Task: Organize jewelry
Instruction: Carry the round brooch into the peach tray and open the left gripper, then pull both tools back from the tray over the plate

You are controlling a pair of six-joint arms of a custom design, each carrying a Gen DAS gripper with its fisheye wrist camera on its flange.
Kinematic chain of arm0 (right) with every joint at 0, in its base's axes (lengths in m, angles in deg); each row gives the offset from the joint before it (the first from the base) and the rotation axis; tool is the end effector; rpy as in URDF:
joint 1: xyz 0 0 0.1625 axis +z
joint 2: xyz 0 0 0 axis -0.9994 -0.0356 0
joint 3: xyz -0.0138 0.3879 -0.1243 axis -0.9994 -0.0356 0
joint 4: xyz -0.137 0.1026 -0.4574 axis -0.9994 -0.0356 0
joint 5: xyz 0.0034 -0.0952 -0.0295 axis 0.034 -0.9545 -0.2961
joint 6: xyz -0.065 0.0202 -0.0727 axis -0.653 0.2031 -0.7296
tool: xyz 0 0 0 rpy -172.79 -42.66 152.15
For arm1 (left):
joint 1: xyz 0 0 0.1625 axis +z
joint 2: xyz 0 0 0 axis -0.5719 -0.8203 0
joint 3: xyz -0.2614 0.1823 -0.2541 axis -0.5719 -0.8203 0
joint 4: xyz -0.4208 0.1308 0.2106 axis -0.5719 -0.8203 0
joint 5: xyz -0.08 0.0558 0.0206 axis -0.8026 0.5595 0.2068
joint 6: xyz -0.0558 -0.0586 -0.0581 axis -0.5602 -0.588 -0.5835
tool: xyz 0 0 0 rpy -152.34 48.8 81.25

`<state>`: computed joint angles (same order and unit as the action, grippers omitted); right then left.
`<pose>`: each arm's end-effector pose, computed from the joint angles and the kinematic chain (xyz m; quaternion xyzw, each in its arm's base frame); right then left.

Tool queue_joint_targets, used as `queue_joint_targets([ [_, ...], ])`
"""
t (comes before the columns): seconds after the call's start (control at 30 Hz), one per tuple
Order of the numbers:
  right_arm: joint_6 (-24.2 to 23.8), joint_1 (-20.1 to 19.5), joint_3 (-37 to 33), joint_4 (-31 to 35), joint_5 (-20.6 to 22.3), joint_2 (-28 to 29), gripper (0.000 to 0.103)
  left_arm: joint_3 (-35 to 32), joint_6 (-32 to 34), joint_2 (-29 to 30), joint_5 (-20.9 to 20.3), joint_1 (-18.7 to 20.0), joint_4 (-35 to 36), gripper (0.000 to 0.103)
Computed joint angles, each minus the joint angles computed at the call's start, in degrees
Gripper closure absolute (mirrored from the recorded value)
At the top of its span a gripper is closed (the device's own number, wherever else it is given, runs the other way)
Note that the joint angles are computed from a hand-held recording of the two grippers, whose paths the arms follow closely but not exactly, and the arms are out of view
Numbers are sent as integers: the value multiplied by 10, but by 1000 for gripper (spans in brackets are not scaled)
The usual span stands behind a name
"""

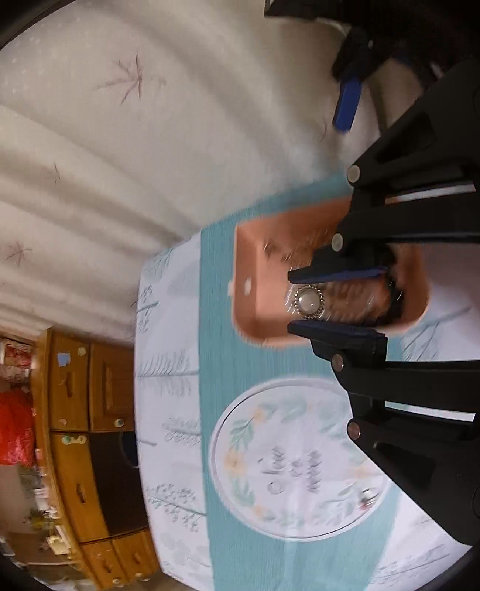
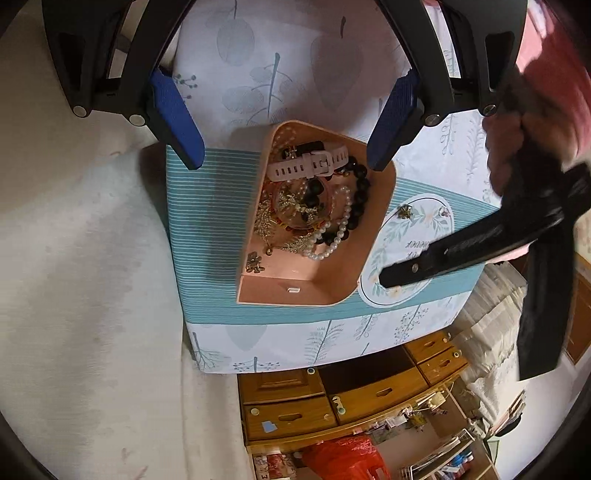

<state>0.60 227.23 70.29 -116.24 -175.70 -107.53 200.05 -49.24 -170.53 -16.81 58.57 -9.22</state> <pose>0.3894 -0.2364 0.1751 0.1506 -0.9365 0.1465 0.2808 -0.1824 -0.2904 0.3483 0.1029 0.9416 -0.2419 0.2104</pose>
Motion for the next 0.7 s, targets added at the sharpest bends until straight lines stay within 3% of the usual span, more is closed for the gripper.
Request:
queue_joint_targets([
  [0.03,0,-1,-2,5,5,-5,12,-10,-25,14,-2,-9,18,69],
  [0.07,3,-1,-3,11,8,-9,12,-23,-59,29,-4,-19,47,45],
  [0.13,10,3,-7,24,8,-16,7,-47,-143,46,8,-52,116,27],
  [0.3,40,21,-21,83,3,-20,2,-88,-255,56,-8,-115,244,27],
  [0.43,110,48,-31,125,4,-17,0,-107,-298,28,-38,-169,327,27],
  [0.5,149,66,-38,141,7,-11,0,-123,-355,20,-51,-208,395,27],
  [0.7,249,139,-83,179,12,50,0,-161,-443,-15,-159,-283,527,26],
])
